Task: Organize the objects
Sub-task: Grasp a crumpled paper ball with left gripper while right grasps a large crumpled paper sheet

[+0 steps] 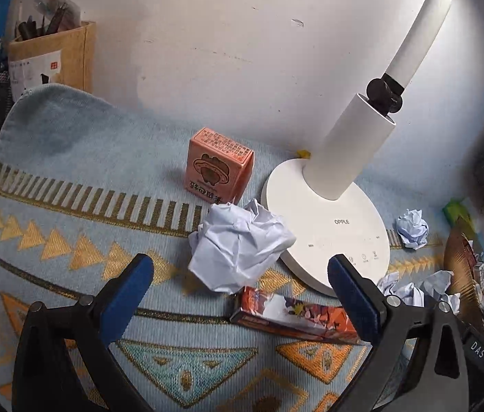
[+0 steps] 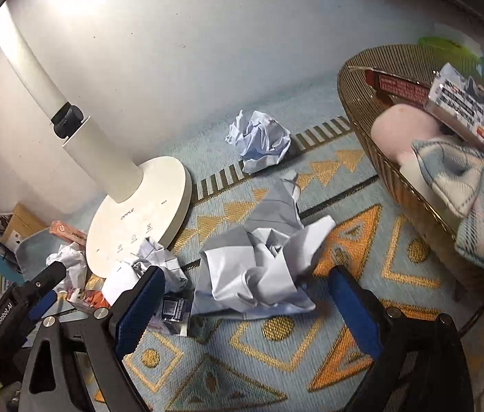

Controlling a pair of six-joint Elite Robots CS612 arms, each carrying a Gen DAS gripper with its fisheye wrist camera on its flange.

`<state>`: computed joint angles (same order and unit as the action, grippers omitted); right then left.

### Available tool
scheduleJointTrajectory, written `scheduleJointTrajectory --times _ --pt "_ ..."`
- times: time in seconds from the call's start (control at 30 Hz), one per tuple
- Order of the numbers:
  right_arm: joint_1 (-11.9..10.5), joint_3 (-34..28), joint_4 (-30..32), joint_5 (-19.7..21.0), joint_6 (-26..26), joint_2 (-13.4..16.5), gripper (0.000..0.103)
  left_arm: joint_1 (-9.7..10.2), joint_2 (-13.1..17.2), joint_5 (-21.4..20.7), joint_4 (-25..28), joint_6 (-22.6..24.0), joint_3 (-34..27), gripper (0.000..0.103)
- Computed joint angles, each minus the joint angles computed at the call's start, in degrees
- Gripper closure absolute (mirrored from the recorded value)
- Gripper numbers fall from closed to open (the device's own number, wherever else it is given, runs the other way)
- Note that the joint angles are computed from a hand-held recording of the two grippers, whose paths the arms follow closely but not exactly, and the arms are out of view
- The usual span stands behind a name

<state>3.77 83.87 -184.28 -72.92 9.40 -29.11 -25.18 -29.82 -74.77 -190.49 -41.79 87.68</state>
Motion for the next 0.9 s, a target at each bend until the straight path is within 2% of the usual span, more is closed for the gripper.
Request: scheduleJointTrajectory --times 0.07,0.1,0.17,0.2,0.23,0.37,0.47,0.57,0.7,0.8,0.9 --pt "0.1 0.0 -0.5 -0.8 0.0 0.1 0.024 0.6 0.7 -3.1 -0.9 0.1 -1.0 0.027" --pt "0.0 0.1 -1.1 -0.2 0.0 0.1 0.043 0.86 0.9 -4.2 -0.3 -0.4 -1.5 0.047" --pt "-0.3 0.2 -2.1 1.1 0.4 0.4 0.046 0.71 0.9 -2.9 1.5 -0.7 -1.8 0.057" --pt "-0.5 0.4 -2.6 1.9 0.5 0.4 0.047 0.7 0.8 -2.9 0.4 -0.8 -1.5 0.061" --pt "-0.7 0.6 -2.9 2.5 0.4 0.3 0.048 0.59 0.7 -2.6 -1.5 -0.7 -0.9 0.073" --pt "-1.2 2.8 -7.3 5.1 -0.3 -0.5 0.049 -0.37 -1.6 -0.3 -5.4 -0.2 3.0 0.073" --pt "-1.6 6.0 -8.6 9.0 -3.2 -2.6 0.049 -1.8 -4.1 2.2 -9.4 1.0 8.1 0.073" --pt "-2.6 11.1 -10.7 12.8 -8.9 -5.3 0.049 -3.53 -6.2 3.3 -13.9 -0.2 13.3 0.073" --pt "-4.5 17.2 -9.6 17.0 -18.5 -8.3 0.048 -6.72 -7.7 5.7 -18.2 -3.5 19.2 0.073" --pt "-5.5 20.6 -10.3 14.6 -24.7 -8.9 0.048 -9.13 -7.5 8.1 -18.3 -5.3 21.2 0.073" --pt "-5.8 20.8 -9.4 12.9 -27.2 -8.0 0.048 -10.14 -6.7 7.9 -17.4 -7.4 21.5 0.073"
